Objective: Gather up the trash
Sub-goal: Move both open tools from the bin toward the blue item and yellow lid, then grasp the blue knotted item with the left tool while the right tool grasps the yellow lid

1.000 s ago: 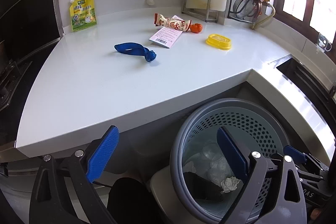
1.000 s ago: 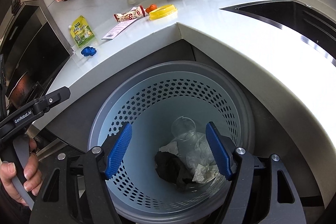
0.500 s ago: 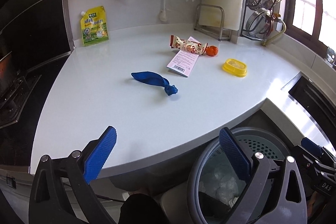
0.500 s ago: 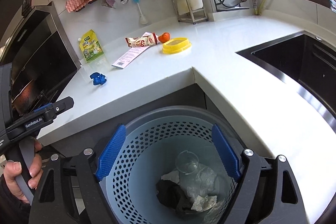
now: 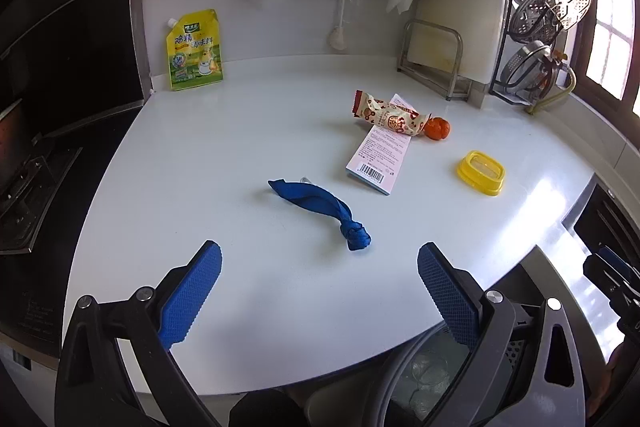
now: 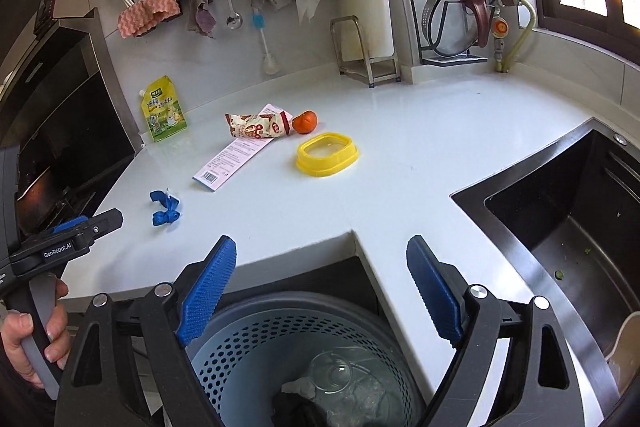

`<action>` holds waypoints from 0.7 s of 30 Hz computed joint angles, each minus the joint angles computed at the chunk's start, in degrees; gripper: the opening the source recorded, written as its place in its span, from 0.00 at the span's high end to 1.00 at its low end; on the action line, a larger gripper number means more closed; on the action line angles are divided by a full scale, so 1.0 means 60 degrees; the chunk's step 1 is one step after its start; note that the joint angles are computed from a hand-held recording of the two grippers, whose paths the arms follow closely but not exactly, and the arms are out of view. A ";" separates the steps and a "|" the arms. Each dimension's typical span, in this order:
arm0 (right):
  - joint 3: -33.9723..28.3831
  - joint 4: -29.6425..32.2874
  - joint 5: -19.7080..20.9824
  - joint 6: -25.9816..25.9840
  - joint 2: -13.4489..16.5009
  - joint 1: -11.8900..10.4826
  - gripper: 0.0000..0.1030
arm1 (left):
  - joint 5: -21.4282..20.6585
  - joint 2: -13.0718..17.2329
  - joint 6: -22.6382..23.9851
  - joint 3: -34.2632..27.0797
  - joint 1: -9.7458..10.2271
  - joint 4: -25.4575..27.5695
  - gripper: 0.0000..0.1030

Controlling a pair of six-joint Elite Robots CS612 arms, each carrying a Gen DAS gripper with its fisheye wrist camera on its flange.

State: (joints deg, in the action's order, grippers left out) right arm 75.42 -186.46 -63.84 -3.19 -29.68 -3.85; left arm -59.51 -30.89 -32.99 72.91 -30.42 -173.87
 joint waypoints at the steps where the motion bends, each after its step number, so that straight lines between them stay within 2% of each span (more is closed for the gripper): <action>1: -0.0130 0.0111 0.0027 -0.0039 0.0044 -0.0001 0.19 | 0.0006 0.0038 -0.0027 -0.0106 0.0019 0.0097 0.06; 11: -0.1659 0.1805 0.0181 -0.0826 0.0556 0.0134 0.19 | 0.0108 0.0326 -0.0629 -0.0815 0.0223 0.0874 0.06; 15: -0.2199 0.2509 0.0204 -0.1160 0.0735 0.0220 0.19 | 0.0190 0.0406 -0.0814 -0.1032 0.0269 0.1602 0.06; 21: -0.3259 0.3844 -0.0130 -0.2032 0.1097 0.0388 0.19 | -0.0186 0.0592 -0.1264 -0.1402 0.0368 0.2254 0.06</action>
State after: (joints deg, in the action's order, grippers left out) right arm 55.87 -163.40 -64.62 -15.38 -23.09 -1.52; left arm -60.62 -27.34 -40.57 64.50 -28.21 -160.35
